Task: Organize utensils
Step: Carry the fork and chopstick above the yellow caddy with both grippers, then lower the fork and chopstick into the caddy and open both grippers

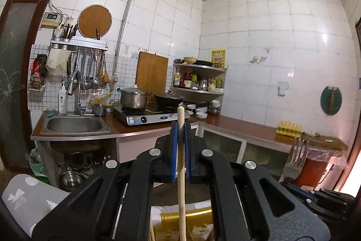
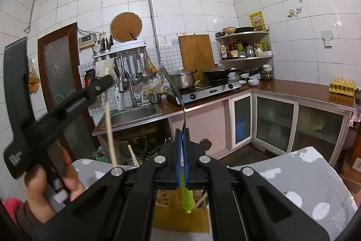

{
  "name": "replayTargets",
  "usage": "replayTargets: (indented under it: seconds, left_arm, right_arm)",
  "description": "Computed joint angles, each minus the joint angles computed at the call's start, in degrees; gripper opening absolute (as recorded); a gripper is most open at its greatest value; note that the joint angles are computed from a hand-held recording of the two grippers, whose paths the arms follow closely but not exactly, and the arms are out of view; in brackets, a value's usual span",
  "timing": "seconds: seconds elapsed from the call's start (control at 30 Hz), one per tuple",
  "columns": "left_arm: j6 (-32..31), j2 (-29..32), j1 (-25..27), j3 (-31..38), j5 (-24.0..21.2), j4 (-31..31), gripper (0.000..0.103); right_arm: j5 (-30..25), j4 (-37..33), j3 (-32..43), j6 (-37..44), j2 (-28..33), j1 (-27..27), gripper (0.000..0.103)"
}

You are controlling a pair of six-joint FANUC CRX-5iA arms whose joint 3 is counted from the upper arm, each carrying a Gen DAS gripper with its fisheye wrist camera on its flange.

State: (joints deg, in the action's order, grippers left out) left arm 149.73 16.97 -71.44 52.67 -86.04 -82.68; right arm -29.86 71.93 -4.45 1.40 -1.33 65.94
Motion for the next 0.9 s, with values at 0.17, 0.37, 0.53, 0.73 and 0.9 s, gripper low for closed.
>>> replayTargets:
  seconds: [0.17, 0.37, 0.53, 0.73, 0.9]
  left_arm:
    - [1.44, 1.0, 3.2, -0.79, 0.66, 2.24, 0.005]
    - [2.42, 1.76, 5.61, -2.82, -0.67, 4.28, 0.005]
    - [2.56, 1.3, 7.04, -4.13, -1.91, 7.12, 0.005]
    - [-0.58, 1.17, 2.78, -1.76, -7.51, 3.31, 0.071]
    - [-1.89, -0.49, -2.96, -0.91, -14.06, -0.18, 0.09]
  right_arm:
    - [3.15, -1.36, 1.34, 0.05, 3.04, -2.36, 0.002]
    - [5.3, -3.39, 0.53, 0.76, 4.79, -3.61, 0.002]
    - [1.82, -13.44, 3.11, 11.64, 6.02, -1.58, 0.005]
    - [-7.31, -24.23, 6.47, 22.03, 5.4, 1.2, 0.013]
    - [-9.63, -25.38, 4.57, 23.86, 2.75, 2.74, 0.065]
